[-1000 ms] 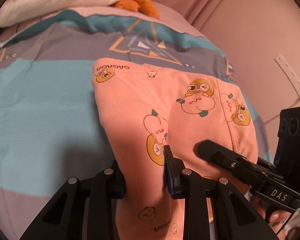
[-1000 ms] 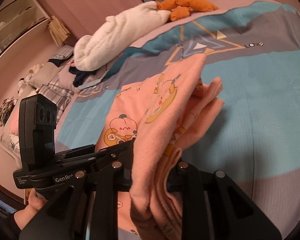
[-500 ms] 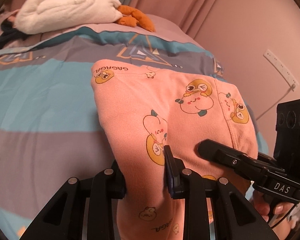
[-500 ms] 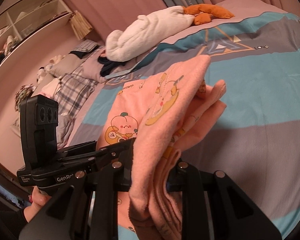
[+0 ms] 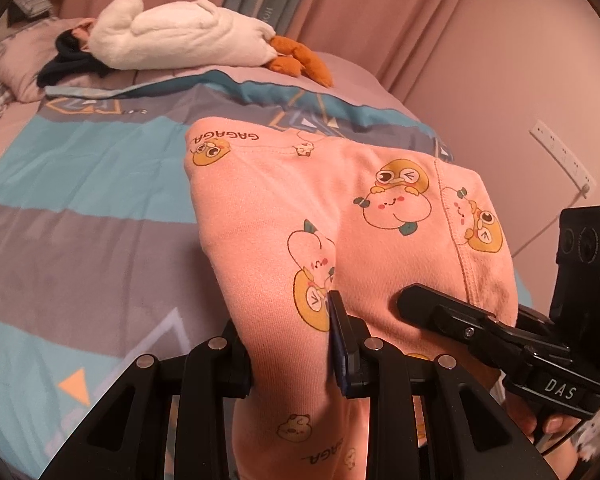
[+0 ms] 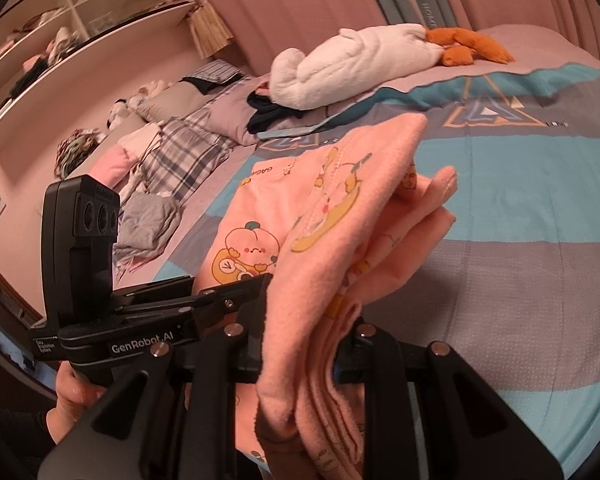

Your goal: Fold small clothes

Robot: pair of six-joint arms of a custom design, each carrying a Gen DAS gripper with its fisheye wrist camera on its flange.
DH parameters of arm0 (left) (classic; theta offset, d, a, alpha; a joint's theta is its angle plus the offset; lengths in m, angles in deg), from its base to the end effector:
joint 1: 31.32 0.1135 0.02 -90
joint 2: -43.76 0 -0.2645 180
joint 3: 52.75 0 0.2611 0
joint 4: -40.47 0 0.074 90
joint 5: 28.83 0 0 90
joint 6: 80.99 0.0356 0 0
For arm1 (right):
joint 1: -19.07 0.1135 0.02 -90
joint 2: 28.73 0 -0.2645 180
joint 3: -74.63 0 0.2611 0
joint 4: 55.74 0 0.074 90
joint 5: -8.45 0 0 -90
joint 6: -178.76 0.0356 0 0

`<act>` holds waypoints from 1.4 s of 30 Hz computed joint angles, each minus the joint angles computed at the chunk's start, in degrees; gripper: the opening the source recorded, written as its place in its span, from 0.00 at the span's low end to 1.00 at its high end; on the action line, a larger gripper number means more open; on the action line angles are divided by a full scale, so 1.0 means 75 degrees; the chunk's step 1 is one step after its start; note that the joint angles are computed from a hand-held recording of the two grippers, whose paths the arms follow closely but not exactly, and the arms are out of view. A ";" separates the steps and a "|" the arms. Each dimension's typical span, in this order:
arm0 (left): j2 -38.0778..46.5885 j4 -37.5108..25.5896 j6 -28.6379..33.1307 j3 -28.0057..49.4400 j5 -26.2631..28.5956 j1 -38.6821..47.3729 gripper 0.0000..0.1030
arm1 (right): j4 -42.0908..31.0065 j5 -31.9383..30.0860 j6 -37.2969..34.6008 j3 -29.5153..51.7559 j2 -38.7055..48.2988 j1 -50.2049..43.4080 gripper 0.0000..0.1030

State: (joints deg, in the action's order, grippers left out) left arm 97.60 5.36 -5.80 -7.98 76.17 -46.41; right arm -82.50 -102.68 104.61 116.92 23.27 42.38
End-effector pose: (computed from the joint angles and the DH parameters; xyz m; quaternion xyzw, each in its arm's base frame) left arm 0.1902 -0.0608 0.2104 0.0530 0.9131 -0.2157 0.3419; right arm 0.1793 0.0912 0.2142 -0.1395 0.8705 0.3026 0.3622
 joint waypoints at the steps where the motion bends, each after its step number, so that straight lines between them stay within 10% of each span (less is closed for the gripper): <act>1: -0.0052 -0.0030 -0.0023 -0.0008 0.0003 0.0024 0.27 | -0.0021 0.0002 -0.0034 0.0016 -0.0010 0.0024 0.21; 42: -0.2021 -0.0688 0.0179 -0.0298 -0.0728 0.0278 0.27 | 0.0246 0.1098 -0.0813 0.0650 0.0111 0.1352 0.21</act>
State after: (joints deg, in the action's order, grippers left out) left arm 82.44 0.20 -4.46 -10.22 70.71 -44.32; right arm -80.65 -94.44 98.51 121.80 24.10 52.52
